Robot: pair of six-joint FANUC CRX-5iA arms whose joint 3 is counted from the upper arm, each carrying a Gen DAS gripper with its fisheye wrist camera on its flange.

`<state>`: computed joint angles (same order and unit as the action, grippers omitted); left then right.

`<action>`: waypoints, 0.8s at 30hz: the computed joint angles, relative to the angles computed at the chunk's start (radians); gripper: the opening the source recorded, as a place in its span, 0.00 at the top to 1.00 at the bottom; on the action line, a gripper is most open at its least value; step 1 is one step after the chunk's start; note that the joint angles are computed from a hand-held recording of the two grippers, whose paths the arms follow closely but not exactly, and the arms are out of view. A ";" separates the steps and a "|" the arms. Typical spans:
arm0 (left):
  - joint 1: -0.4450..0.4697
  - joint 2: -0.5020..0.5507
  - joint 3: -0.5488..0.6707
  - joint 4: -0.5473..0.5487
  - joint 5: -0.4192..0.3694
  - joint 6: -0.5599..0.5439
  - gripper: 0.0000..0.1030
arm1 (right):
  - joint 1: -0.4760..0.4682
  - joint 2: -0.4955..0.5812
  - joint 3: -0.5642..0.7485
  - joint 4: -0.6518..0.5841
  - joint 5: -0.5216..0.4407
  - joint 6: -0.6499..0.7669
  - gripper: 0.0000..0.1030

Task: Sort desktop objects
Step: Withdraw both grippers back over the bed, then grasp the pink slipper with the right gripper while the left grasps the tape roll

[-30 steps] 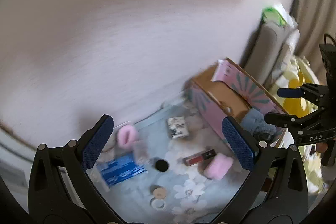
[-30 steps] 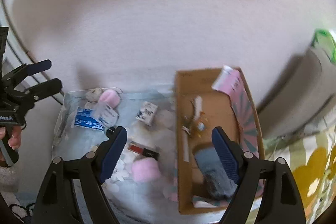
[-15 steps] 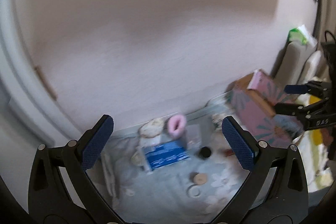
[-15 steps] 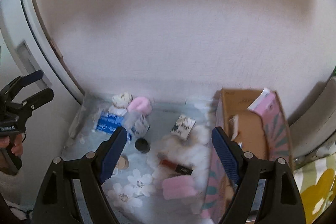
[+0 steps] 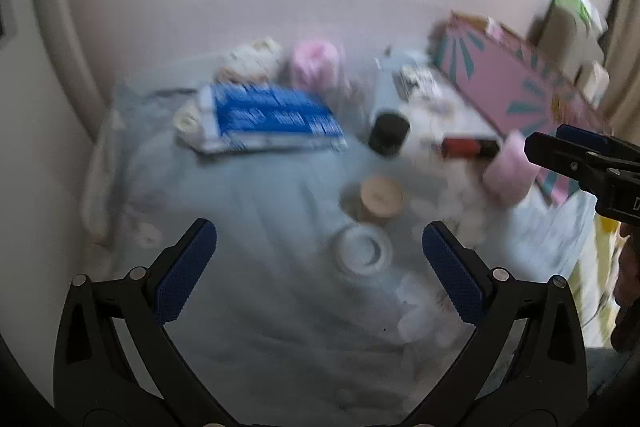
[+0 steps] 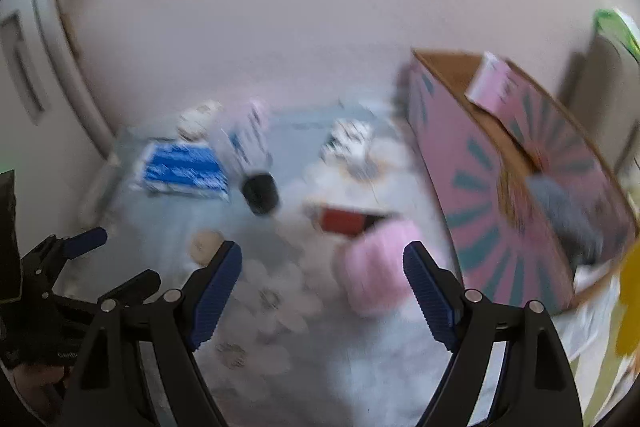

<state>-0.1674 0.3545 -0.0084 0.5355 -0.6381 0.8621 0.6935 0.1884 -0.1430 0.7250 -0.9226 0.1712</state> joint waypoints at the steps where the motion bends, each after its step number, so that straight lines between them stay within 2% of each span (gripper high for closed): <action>1: -0.007 0.004 -0.014 0.009 0.019 -0.022 0.01 | -0.003 0.007 -0.004 0.003 -0.001 -0.017 0.22; 6: -0.026 0.016 -0.079 0.132 0.095 -0.153 0.03 | -0.002 0.034 -0.030 0.051 -0.051 -0.124 0.22; 8: -0.033 0.016 -0.101 0.186 0.118 -0.212 0.18 | -0.006 0.042 -0.035 0.059 -0.057 -0.139 0.22; 11: -0.041 0.045 -0.066 0.153 0.095 -0.192 0.21 | -0.010 0.050 -0.047 0.086 -0.062 -0.173 0.22; 17: -0.052 0.037 -0.096 0.201 0.105 -0.277 0.22 | -0.029 0.054 -0.063 0.101 -0.052 -0.230 0.22; 18: -0.052 0.037 -0.095 0.203 0.103 -0.284 0.24 | -0.034 0.056 -0.064 0.101 -0.051 -0.234 0.22; 20: -0.052 0.040 -0.088 0.190 0.090 -0.288 0.35 | -0.039 0.059 -0.063 0.100 -0.059 -0.241 0.25; 24: -0.051 0.054 -0.062 0.146 0.053 -0.256 0.36 | -0.051 0.052 -0.071 0.083 -0.042 -0.237 0.30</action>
<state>-0.2189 0.4088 -0.0706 0.6811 -0.5855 0.6062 0.6428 0.2406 -0.2136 0.8081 -0.9649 -0.0653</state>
